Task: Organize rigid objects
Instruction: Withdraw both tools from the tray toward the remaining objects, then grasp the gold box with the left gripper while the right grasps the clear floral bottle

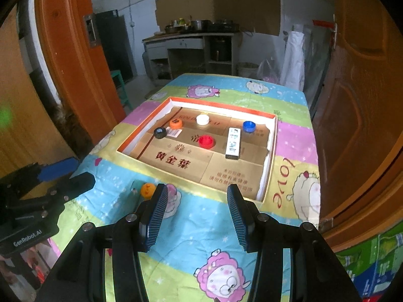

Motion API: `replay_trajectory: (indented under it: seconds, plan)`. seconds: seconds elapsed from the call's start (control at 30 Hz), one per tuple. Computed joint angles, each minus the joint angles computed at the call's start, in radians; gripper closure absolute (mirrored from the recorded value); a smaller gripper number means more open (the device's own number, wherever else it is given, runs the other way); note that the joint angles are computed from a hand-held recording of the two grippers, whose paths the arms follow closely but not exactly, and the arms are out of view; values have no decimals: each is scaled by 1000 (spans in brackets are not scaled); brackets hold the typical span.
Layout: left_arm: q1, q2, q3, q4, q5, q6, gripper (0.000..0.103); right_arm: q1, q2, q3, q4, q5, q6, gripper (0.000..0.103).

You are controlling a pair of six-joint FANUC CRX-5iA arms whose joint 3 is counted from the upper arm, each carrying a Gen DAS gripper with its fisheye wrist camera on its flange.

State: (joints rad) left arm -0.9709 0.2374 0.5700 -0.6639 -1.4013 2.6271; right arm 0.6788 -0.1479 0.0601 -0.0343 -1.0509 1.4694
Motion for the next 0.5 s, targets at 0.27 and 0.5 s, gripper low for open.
replay_trajectory:
  seconds: [0.27, 0.5]
  plan:
    - [-42, -3, -73, -35, 36, 114, 54, 41, -34, -73, 60, 37, -83, 52]
    - [-42, 29, -131, 3, 73, 174, 54, 62, -31, -107, 57, 38, -105, 52]
